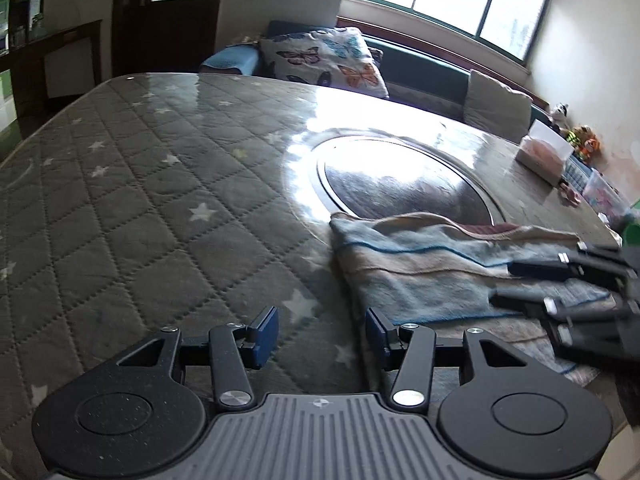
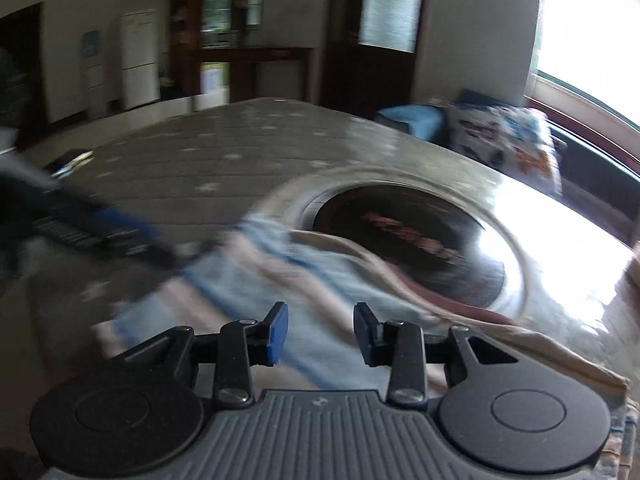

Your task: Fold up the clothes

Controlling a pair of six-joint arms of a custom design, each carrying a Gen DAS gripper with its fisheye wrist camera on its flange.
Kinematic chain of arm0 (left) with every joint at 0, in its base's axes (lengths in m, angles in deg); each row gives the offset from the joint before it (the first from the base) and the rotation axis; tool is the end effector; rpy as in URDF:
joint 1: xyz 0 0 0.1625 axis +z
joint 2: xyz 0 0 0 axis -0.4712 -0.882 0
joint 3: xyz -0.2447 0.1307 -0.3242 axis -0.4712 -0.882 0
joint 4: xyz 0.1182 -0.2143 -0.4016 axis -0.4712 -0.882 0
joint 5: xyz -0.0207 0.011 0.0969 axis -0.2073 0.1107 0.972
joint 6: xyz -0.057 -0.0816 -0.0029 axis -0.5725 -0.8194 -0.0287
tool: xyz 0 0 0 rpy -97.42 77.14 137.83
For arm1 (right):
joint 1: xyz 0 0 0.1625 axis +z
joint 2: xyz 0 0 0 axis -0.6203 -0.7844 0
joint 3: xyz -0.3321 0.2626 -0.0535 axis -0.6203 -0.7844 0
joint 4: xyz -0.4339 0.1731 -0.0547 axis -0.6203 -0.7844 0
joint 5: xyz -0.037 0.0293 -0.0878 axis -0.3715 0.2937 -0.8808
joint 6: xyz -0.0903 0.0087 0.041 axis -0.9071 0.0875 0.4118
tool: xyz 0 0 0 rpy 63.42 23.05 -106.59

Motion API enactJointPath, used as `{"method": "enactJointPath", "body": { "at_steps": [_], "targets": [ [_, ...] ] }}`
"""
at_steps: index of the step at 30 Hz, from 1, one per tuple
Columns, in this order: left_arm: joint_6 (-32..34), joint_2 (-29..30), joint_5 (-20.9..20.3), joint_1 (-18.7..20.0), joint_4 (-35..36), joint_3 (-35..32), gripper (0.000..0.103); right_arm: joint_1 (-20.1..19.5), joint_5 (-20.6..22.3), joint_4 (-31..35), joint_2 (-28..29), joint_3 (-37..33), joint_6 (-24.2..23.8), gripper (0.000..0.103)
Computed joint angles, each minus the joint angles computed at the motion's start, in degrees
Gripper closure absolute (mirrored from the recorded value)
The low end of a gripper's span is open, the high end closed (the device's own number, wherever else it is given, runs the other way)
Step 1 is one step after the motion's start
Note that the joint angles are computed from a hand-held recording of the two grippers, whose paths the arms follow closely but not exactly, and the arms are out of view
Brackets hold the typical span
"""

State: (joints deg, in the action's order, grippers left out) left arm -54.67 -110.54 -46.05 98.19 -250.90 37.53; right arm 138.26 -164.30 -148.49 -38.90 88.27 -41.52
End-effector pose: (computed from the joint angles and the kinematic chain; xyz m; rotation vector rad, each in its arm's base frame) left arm -0.0425 -0.6843 0.2262 0.3168 2.4028 -0.9550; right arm 0.2372 -0.7209 -0.0049 1.2468 -2.2824 0.7064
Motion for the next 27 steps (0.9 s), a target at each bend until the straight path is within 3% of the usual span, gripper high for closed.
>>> {"method": "enactJointPath", "body": {
  "at_steps": [6,12,15,17,19,27],
  "targets": [
    [-2.00,-0.27,0.58,0.32,0.41,-0.06,0.049,1.43,4.40,7.72,-2.53,4.03,-3.08,0.063],
    [-4.67,-1.11,-1.47,0.68,1.88,0.43,0.048,2.77,4.05,10.12,-1.69,5.32,-7.59,0.063],
    [-6.26,-1.45,-3.03,0.89,3.00,0.54,0.046,3.33,2.30,7.26,-0.21,5.54,-9.36,0.066],
    [-7.46,-1.61,-4.18,1.04,3.91,0.53,0.046,3.62,1.27,6.07,0.45,5.37,-9.55,0.080],
    [-9.37,-1.74,-5.75,1.36,5.14,0.31,0.044,3.58,1.69,6.30,0.05,5.59,-8.66,0.095],
    [-15.98,-1.29,-12.77,2.19,8.84,-1.55,0.044,2.82,6.97,8.38,-3.59,6.56,-1.47,0.098]
  ]
}}
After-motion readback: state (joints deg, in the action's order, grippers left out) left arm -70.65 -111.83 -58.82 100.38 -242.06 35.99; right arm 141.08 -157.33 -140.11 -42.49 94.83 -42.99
